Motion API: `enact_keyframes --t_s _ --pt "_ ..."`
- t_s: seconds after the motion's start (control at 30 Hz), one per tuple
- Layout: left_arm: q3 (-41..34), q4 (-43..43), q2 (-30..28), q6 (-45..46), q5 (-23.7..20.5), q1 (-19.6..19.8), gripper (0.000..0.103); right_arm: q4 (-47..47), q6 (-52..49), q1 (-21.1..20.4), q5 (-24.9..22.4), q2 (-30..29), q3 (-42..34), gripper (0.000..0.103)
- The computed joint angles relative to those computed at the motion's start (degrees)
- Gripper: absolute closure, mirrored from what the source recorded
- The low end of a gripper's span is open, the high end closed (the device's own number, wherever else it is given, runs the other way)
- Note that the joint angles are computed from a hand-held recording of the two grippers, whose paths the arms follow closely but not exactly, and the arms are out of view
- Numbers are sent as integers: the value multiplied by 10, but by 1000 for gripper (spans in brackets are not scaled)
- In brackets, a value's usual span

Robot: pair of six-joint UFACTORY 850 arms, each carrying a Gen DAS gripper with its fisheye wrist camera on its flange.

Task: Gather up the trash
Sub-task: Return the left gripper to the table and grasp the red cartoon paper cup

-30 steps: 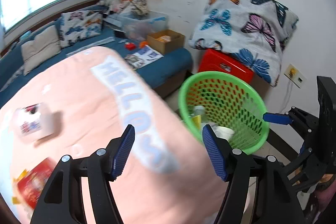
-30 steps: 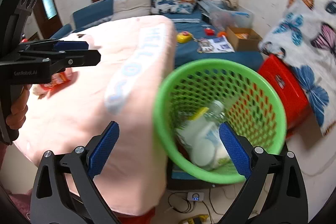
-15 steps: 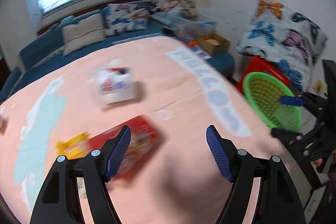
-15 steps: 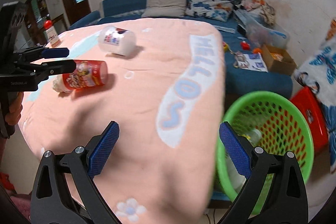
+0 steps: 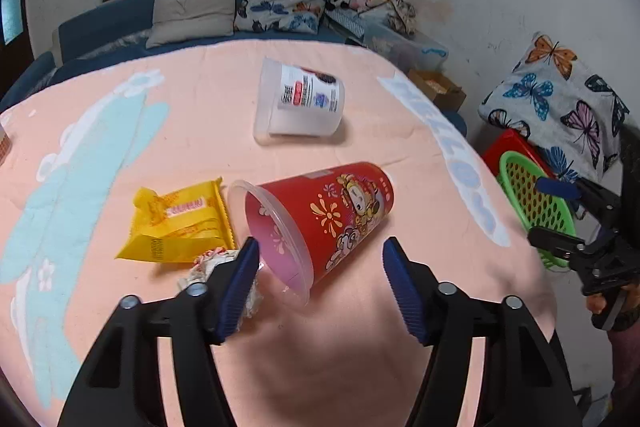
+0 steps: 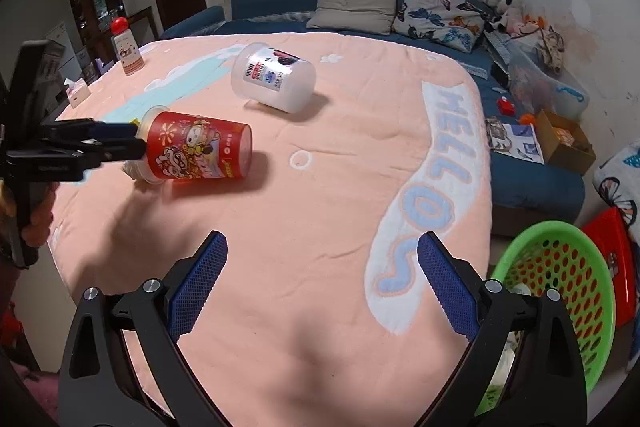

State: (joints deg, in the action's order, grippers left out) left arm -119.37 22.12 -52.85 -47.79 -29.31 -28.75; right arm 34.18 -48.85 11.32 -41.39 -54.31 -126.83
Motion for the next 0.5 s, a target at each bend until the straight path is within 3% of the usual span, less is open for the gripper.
enact_keyframes --t_s 0.23,0.3,0.37,0.5 --pt "-31 -104 -31 83 15 12 55 -22 19 3 -10 -16 -27 8" --pt "-49 -135 -44 111 16 14 63 -27 24 2 -15 -23 -39 8" --pt "-57 -146 -51 120 19 13 77 -31 28 3 -20 -31 -52 8" --pt "-56 -154 -53 132 39 8 90 -40 37 4 -33 -47 -81 8"
